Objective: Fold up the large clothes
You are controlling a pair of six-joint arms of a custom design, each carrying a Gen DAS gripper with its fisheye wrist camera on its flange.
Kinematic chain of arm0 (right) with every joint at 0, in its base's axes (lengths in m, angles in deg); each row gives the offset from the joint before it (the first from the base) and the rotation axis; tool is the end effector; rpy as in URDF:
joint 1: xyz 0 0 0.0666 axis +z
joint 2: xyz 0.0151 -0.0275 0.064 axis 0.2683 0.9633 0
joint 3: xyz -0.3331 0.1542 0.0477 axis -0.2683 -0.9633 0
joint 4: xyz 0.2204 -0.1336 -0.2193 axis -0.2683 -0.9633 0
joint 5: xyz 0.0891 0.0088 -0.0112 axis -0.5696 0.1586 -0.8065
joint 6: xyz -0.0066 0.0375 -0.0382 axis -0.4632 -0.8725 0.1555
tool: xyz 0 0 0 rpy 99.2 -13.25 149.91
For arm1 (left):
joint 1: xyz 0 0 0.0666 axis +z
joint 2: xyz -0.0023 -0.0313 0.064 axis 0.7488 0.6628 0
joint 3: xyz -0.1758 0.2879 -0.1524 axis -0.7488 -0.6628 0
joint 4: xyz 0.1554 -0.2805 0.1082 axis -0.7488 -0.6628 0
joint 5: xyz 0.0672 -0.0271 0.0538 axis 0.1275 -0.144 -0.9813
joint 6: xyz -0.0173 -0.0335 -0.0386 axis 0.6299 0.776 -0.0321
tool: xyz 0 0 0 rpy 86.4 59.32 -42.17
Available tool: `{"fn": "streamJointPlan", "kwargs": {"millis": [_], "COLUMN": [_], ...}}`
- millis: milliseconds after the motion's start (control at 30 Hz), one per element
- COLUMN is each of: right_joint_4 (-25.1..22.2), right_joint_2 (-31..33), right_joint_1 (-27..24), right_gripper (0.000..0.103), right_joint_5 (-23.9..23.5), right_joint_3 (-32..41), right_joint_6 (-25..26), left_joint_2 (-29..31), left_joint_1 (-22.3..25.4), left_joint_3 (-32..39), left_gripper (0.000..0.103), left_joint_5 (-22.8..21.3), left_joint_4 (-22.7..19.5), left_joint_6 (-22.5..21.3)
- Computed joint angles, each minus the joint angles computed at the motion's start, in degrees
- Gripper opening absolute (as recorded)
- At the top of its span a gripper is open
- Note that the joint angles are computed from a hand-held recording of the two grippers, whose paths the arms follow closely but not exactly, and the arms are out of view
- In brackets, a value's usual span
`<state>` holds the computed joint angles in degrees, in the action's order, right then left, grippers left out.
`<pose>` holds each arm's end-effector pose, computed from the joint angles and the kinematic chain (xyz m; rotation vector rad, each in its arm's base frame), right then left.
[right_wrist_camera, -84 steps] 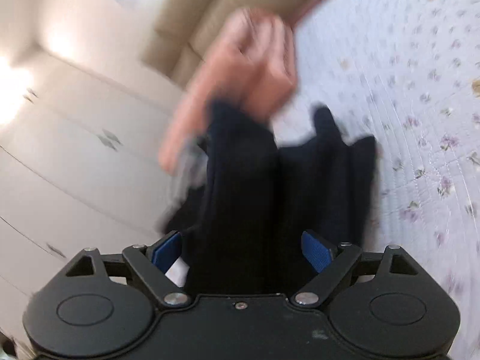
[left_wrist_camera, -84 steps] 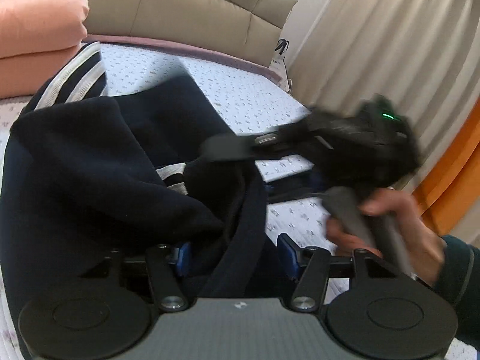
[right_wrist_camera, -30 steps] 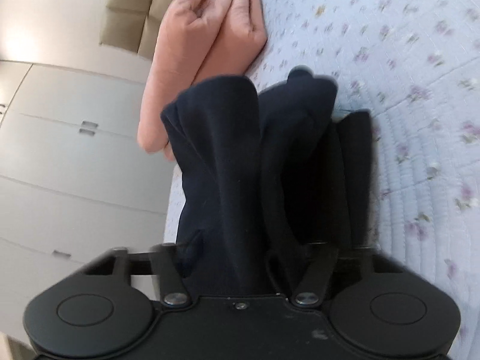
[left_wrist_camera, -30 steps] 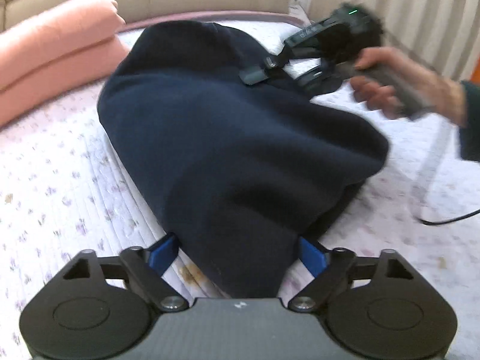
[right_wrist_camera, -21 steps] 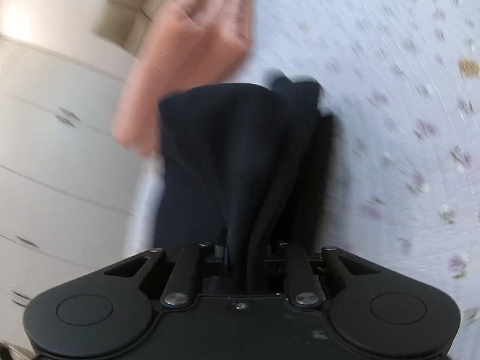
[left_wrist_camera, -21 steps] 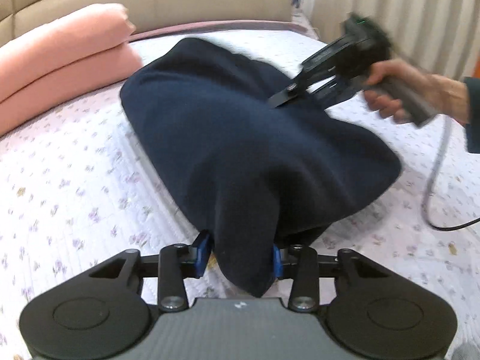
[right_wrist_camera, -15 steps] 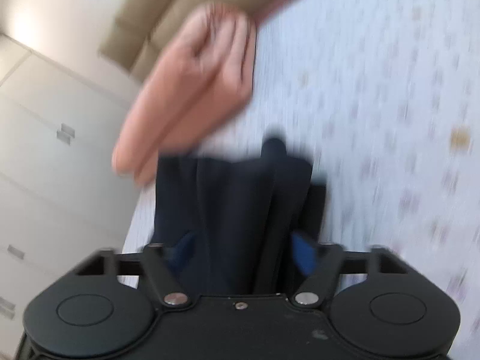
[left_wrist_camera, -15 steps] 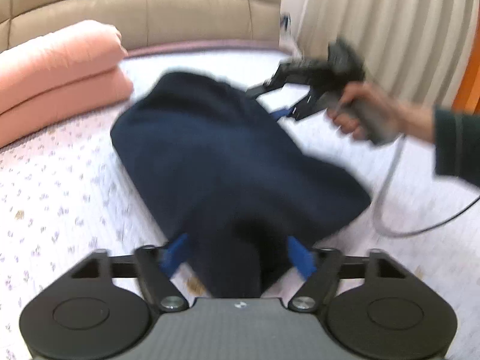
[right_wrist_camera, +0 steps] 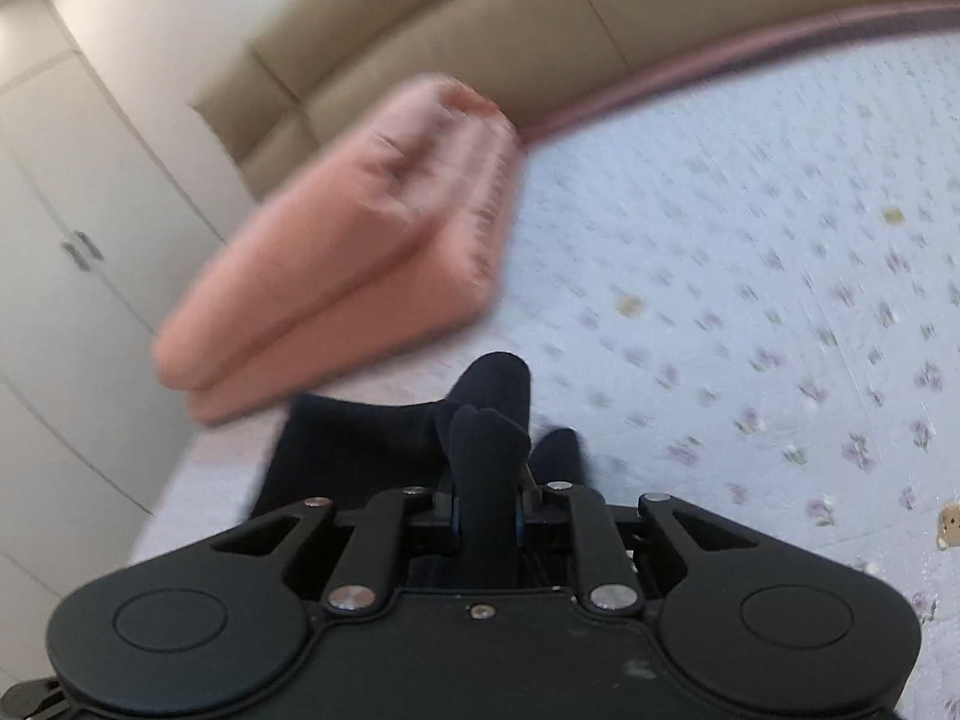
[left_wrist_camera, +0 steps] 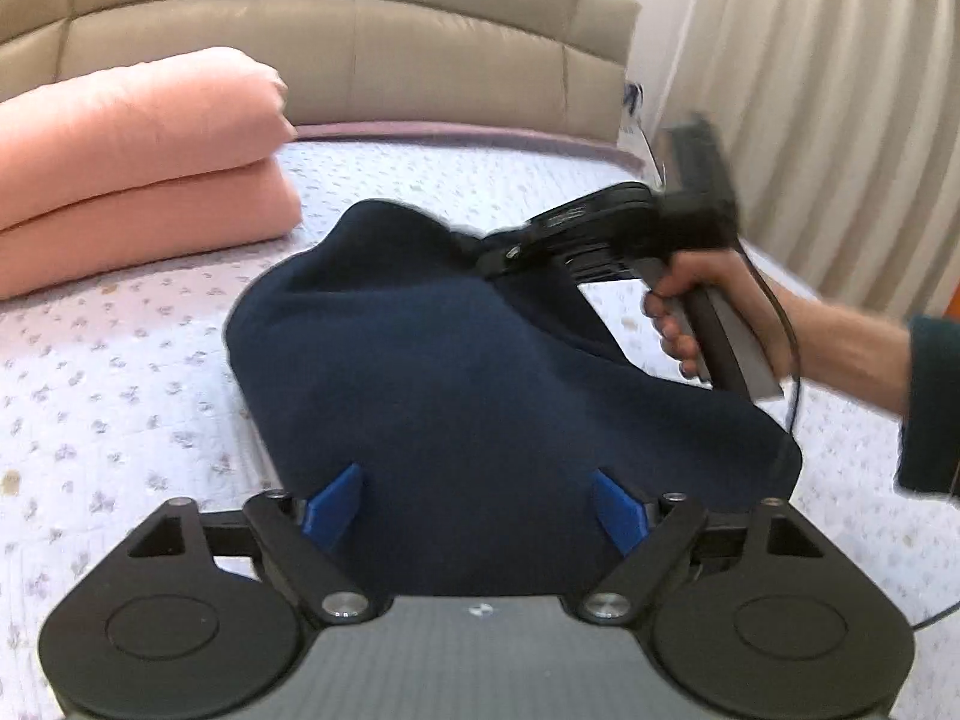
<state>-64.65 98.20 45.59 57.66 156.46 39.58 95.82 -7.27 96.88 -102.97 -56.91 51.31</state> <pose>0.4427 0.2675 0.5048 -0.1910 2.4262 0.8393 0.1745 -0.2329 0.5150 0.2931 2.2818 -0.3292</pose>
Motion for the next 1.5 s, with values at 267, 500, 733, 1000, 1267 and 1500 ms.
{"fn": "streamJointPlan", "kwargs": {"millis": [267,500,733,1000,1267,1500], "right_joint_4": [-9.83,-16.31,-12.29,-1.31,-5.23,-13.27], "right_joint_2": [-6.97,-19.96,-25.29,-30.69,-33.61,-29.06], "right_joint_1": [-3.52,-2.85,0.14,4.65,2.33,-0.76], "right_gripper": [0.082,0.082,0.080,0.014,0.012,0.084], "right_joint_5": [-7.23,-15.11,-12.89,-9.61,-3.52,-6.87], "right_joint_3": [-4.41,-16.03,-22.25,-18.46,-30.13,-21.98], "right_joint_6": [-1.66,-1.92,-6.01,-12.47,-5.94,-0.83], "left_joint_2": [5.61,7.41,7.58,5.57,3.03,-1.28], "left_joint_1": [-0.41,-0.43,0.20,-0.25,2.43,6.43], "left_joint_3": [5.85,8.32,9.41,9.54,5.91,0.21], "left_gripper": [0.100,0.103,0.103,0.103,0.102,0.101], "left_joint_5": [0.44,1.05,2.58,4.53,10.93,15.85], "left_joint_4": [-9.61,-13.92,-15.69,-15.42,-15.68,-8.15], "left_joint_6": [2.48,8.08,10.38,13.73,16.69,18.59]}}
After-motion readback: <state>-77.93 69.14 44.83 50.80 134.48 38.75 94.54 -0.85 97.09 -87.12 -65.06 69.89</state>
